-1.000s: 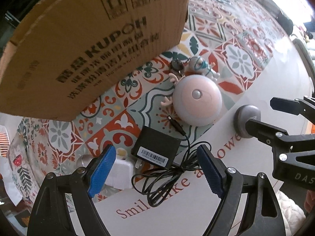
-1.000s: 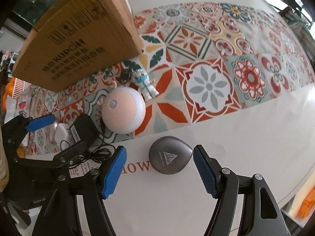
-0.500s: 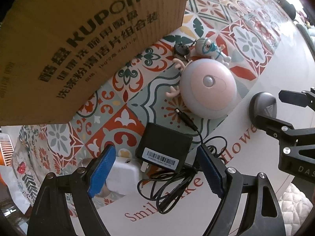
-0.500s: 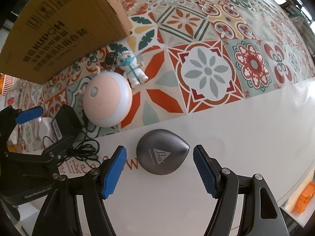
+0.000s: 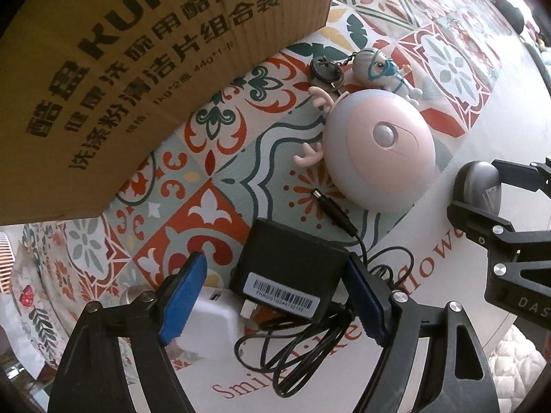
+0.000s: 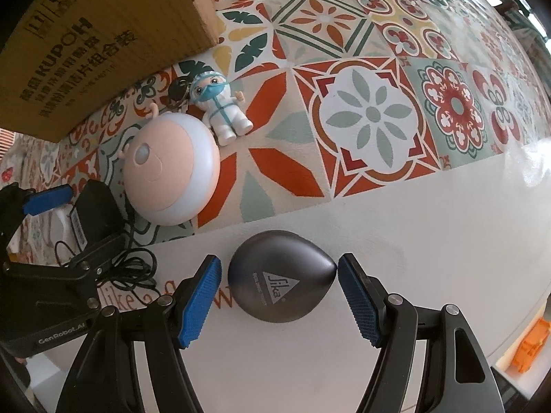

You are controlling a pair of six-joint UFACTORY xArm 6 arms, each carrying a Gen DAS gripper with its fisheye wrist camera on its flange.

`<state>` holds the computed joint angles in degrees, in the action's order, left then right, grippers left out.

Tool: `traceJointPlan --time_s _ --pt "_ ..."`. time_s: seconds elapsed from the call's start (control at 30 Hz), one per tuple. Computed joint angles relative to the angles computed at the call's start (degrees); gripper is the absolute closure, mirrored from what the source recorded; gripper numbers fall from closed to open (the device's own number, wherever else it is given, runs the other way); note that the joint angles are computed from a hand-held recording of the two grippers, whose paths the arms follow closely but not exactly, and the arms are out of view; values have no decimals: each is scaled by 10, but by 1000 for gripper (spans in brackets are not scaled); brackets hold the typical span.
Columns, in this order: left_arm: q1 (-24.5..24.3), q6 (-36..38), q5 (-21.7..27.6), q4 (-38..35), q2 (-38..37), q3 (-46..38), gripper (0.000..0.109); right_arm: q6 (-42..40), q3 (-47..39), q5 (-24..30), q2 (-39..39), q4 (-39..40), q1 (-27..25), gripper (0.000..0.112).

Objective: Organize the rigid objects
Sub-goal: 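Close the right gripper on the grey speaker while the left gripper grasps the black power adapter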

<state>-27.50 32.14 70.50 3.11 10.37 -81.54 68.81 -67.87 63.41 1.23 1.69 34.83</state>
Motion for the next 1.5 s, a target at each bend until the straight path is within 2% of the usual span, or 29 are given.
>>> traceJointPlan --time_s 0.17,0.3,0.37,0.6,0.77,0.87,1.23,1.5 --pt "-7 -11 -4 -2 13 -2 34 -12 -2 -4 12 8 -9 41" --pt "-6 -13 5 -16 17 -10 43 -9 10 -12 6 4 -7 45" --pt "-5 -13 -3 -17 13 -3 44 -11 18 -20 1 1 -7 49" --pt "5 -23 -33 -27 -3 30 44 -3 22 -29 -5 -1 -2 49" --pt "15 -26 -37 -48 -12 37 45 1 5 -11 -16 -4 5 49" --pt "21 -27 -39 -58 -16 39 50 0 -14 3 -13 -13 6 49" --pt "39 -24 -40 -89 -24 32 52 -16 -75 43 -4 -36 -4 49" --pt "56 -20 -40 -114 -40 20 53 15 -55 29 -31 -79 19 49"
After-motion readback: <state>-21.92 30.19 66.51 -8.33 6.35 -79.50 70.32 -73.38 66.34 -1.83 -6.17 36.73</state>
